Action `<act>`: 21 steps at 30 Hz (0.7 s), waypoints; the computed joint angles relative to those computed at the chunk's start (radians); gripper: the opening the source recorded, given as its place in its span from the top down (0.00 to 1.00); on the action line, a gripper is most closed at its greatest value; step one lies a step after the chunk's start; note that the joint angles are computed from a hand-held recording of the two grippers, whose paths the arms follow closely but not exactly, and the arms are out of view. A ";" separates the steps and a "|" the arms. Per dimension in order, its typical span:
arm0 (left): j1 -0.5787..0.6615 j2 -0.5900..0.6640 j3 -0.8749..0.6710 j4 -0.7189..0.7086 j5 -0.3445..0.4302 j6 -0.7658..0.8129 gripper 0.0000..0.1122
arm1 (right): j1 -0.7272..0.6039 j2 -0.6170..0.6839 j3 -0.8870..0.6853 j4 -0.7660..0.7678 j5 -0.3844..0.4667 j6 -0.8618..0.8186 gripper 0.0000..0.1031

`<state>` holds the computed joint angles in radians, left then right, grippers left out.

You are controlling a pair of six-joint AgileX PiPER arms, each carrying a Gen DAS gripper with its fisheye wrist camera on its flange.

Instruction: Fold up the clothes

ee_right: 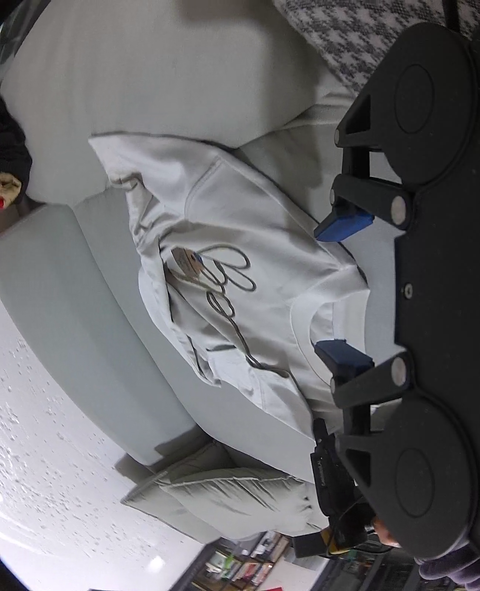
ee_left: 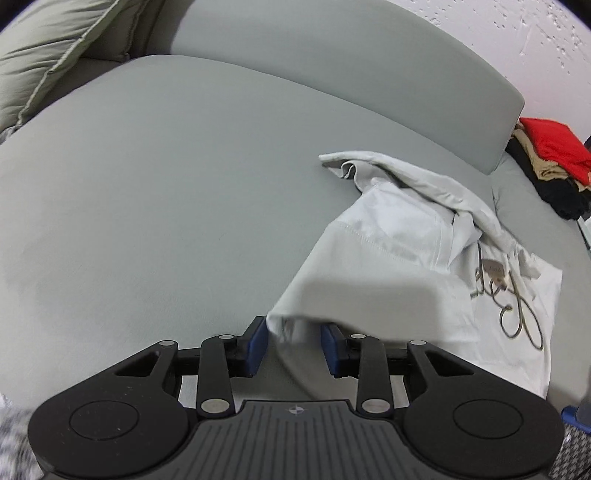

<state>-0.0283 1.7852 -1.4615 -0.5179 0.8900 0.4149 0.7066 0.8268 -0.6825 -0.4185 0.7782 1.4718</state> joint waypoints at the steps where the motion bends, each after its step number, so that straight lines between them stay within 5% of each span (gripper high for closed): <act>1: 0.002 0.010 -0.008 -0.012 -0.002 0.001 0.73 | -0.009 -0.012 0.012 0.005 -0.005 0.006 0.43; 4: 0.003 0.027 -0.019 -0.033 -0.018 -0.003 0.74 | -0.032 -0.047 0.051 -0.007 -0.027 0.056 0.43; 6: -0.003 0.016 -0.008 -0.023 -0.036 -0.021 0.98 | -0.042 -0.075 0.079 -0.036 -0.036 0.115 0.43; 13: -0.062 -0.114 0.112 0.187 -0.204 -0.194 0.98 | -0.179 -0.134 0.151 -0.029 -0.071 0.154 0.44; 18: -0.094 -0.121 0.125 0.343 -0.247 -0.370 0.97 | -0.331 -0.051 0.156 0.030 -0.160 0.043 0.45; 21: -0.072 -0.116 0.118 0.310 -0.211 -0.368 0.97 | -0.471 0.002 0.173 0.152 -0.249 -0.073 0.45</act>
<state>-0.1006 1.6690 -1.3438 -0.2075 0.6788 0.0467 0.2356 0.8289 -0.5098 -0.2667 0.5289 1.3983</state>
